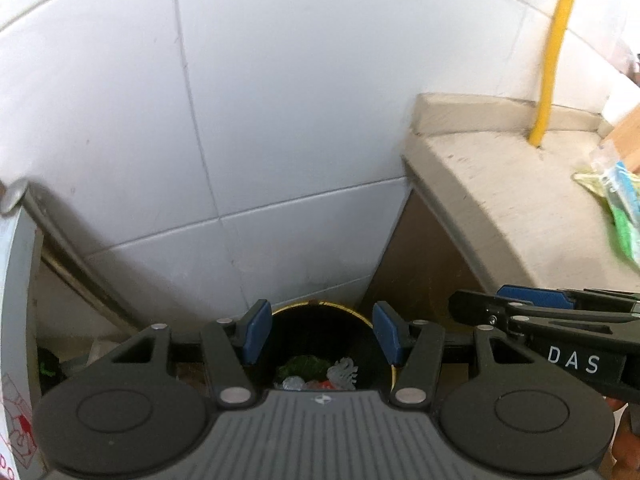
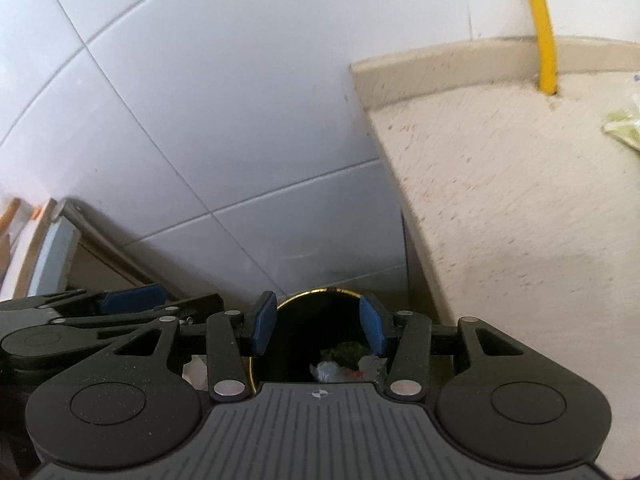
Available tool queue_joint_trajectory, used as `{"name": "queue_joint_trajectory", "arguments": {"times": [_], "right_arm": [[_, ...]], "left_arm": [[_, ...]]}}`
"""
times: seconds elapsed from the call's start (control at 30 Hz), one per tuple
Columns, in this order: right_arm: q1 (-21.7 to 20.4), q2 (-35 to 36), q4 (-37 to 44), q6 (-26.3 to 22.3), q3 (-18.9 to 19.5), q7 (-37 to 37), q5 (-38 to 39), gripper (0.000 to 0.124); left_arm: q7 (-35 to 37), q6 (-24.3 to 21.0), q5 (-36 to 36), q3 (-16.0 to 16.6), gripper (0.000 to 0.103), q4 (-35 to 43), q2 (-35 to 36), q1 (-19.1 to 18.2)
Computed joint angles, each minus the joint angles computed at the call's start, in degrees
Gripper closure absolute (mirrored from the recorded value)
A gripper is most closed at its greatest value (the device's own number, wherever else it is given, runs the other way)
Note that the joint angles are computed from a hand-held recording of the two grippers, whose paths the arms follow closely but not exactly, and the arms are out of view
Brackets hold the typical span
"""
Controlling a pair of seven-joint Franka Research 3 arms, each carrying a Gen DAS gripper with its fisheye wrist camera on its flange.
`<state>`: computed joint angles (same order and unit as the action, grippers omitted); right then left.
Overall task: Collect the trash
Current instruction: 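Open the left tool over the bin while the right tool releases the foam net, then raise both tools from the bin back toward the countertop pile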
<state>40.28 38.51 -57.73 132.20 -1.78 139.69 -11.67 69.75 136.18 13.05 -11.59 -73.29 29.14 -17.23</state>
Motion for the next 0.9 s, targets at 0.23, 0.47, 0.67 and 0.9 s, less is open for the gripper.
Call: {"name": "queue_joint_trajectory", "arguments": {"times": [0.23, 0.47, 0.67, 0.9], "right_arm": [[1.2, -5.4, -6.9, 2.3, -1.6, 5.0, -4.3, 0.069], [1.6, -11.6, -14.0, 3.3, -2.0, 11.3, -10.9, 0.069], [1.2, -16.1, -18.7, 3.4, -1.3, 16.8, -17.1, 0.069], [-0.4, -21.5, -25.0, 2.3, 0.8, 23.6, -23.5, 0.069]], "left_arm": [[3.0, 1.2, -0.7, -1.1, 0.053, 1.8, 0.3, -0.5], [6.3, 2.9, -1.3, -1.8, 0.053, 4.5, 1.2, -1.7], [9.5, 3.8, -2.2, -2.5, 0.053, 6.9, 2.3, -2.7], [13.3, 3.7, -3.3, -3.3, 0.053, 10.5, 4.2, -4.6]]}}
